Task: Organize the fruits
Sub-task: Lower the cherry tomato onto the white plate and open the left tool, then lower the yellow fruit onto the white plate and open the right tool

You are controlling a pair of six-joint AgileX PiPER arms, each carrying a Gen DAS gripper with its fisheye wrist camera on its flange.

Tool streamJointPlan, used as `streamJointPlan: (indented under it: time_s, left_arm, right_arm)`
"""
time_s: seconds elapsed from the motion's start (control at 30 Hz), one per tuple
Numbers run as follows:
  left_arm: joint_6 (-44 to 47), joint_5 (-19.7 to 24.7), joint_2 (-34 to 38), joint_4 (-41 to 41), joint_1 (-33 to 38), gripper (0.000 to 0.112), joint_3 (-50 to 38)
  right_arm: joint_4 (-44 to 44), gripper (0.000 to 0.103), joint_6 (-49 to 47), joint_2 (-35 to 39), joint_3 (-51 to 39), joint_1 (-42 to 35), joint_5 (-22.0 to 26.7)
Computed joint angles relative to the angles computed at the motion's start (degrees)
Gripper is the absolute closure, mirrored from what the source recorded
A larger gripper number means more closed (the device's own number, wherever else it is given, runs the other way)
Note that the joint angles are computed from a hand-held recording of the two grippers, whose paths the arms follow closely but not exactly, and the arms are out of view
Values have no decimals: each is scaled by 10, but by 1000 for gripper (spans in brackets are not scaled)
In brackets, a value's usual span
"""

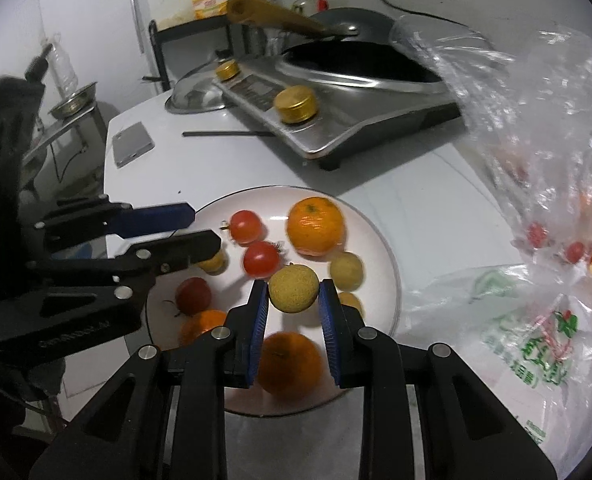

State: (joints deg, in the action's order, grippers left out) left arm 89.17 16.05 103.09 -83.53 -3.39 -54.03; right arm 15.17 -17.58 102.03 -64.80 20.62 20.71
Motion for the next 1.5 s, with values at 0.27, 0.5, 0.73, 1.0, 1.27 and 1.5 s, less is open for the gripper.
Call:
streamJointPlan:
  time_s: [0.27, 0.5, 0.73, 1.0, 1.27, 1.5]
  left_arm:
    - [58, 13, -11, -55, 26, 79, 26]
    - [88, 22, -19, -84, 37, 79, 38]
    - [94, 25, -26, -89, 41, 78, 46]
    - [103, 24, -45, -101, 37, 78, 62]
    - [111, 16, -67, -109, 32, 78, 76]
    - [150, 4, -105, -149, 14, 78, 106]
  right_arm:
    - [14, 75, 5, 42, -41, 9, 36]
    - [40, 75, 4, 63, -69, 0, 66]
    - [51, 75, -3, 66, -76, -4, 78]
    - [49, 75, 0, 67, -77, -3, 78]
    - [47, 75, 0, 52, -62, 1, 67]
    - [15, 68, 23, 0, -24, 9, 45]
